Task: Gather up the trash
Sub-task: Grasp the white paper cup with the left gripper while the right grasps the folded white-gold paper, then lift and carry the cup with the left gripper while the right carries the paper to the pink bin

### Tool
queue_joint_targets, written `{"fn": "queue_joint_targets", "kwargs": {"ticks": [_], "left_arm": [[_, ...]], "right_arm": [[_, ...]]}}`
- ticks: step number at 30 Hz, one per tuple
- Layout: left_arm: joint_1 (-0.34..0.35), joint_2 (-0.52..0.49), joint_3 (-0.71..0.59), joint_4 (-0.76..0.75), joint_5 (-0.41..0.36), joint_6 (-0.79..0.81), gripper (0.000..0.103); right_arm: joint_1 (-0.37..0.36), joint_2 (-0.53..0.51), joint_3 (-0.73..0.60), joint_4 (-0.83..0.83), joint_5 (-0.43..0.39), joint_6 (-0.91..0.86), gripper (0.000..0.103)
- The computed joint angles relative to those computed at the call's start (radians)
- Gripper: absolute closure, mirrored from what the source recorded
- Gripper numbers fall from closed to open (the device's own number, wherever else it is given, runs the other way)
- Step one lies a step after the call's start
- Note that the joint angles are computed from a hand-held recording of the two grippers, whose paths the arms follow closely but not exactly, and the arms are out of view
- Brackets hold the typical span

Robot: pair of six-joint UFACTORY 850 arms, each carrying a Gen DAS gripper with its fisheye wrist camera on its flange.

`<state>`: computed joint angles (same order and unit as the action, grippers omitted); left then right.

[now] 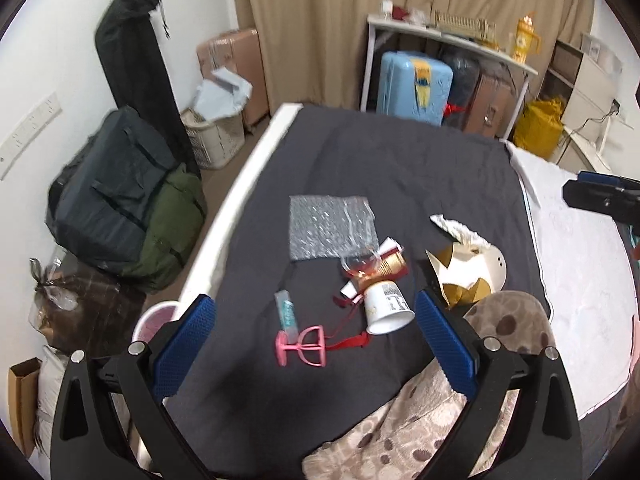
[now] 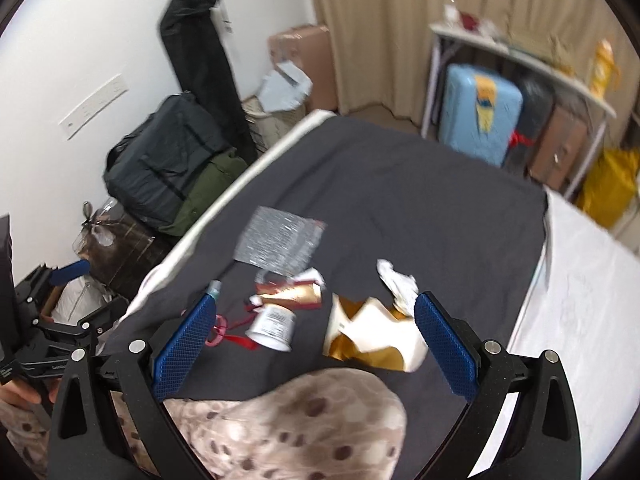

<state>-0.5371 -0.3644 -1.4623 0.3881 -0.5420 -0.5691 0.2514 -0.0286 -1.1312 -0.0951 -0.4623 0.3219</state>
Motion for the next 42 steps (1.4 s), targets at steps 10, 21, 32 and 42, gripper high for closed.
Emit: {"fn": "queue_joint_targets", "kwargs": {"ticks": [10,21,32,42], "left_arm": [[-0.016,-0.163,-0.055,-0.033,0.04,0.08,0.005],[0.006,-0.323,-0.155,-0.289,0.032,0.395,0.025],[-0.004,-0.368,-0.17,-0.504,0.033,0.731,0.027],[0.025,-0.441,-0.245,-0.635,-0.033,0.721,0.088]], "right_arm": [[-0.224,-0.146,0.038,0.47,-0.01,-0.401,0.011],[-0.317,-0.329,0.003,0.743,-0.08,-0.66,0.029],[-0.312,-0.438,-0.059,0.801,-0.124,-0.713,0.033],[-0.3,-0.507,-0.093,0.799,-0.174,-0.702,0.101]]}}
